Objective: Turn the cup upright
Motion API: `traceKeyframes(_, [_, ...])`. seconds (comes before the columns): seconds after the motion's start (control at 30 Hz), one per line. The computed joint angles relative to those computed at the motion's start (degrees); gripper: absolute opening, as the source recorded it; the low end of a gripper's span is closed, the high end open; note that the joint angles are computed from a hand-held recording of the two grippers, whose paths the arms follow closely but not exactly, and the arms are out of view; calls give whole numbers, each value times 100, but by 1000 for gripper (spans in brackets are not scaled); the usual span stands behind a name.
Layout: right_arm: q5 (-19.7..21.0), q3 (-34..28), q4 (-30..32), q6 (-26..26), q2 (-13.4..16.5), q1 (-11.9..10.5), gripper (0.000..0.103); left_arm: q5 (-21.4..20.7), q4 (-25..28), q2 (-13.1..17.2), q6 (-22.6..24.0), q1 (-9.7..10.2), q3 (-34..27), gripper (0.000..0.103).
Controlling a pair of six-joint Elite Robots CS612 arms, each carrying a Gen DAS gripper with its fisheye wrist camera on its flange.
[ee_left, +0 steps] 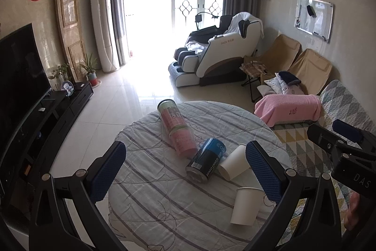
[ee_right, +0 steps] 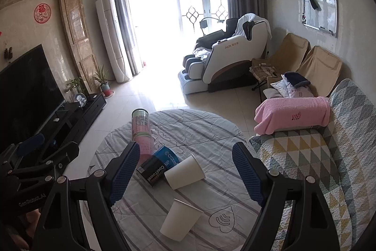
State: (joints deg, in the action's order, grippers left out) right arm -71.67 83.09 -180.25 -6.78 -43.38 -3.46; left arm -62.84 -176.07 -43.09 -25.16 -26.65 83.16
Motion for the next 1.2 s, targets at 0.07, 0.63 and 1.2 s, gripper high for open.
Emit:
traceKeyframes(0.07, [-47, -58, 199, -44, 18, 23, 82, -124, 184, 16, -72, 34, -35, 103])
traceKeyframes(0.63, [-284, -639, 1916, -341, 239, 158, 82, -885, 1599, 235, -300, 251, -541, 103])
traceKeyframes(1.2, [-178, -1907, 3135, -335, 791, 375, 82, -1276, 2045, 396, -347, 507, -872, 103])
